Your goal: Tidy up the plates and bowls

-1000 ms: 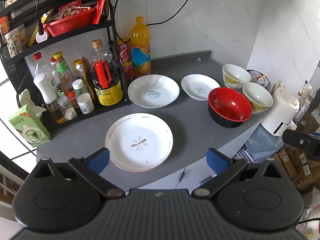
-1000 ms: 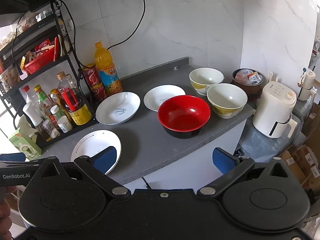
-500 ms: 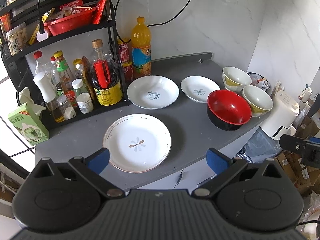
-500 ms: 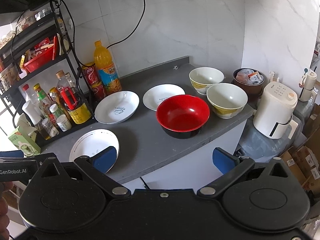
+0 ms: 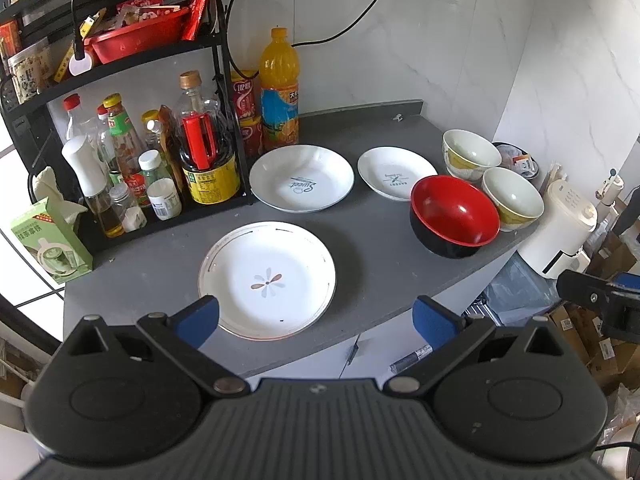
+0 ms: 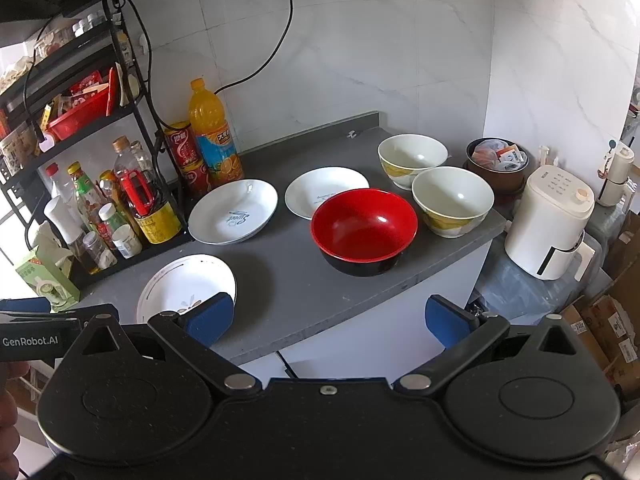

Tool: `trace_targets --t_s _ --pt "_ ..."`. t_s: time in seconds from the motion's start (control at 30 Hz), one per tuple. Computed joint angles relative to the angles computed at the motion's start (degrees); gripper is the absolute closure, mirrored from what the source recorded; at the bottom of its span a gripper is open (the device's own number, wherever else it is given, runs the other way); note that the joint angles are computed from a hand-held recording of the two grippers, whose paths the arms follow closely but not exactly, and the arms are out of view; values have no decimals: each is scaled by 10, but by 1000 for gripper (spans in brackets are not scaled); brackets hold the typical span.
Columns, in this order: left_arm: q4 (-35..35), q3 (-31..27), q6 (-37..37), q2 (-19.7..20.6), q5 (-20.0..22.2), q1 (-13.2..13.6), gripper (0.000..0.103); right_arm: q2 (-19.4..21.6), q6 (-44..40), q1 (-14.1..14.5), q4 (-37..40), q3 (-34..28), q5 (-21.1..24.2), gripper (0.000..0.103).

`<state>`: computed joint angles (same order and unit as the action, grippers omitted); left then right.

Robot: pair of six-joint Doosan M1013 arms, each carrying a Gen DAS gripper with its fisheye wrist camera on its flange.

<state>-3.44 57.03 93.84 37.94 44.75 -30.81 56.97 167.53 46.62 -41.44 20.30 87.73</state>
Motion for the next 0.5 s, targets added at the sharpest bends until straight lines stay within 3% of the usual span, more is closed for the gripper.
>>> trace_targets --t_s 0.5 --pt "0 8 0 -6 -5 -2 1 -6 7 2 -3 10 2 0"
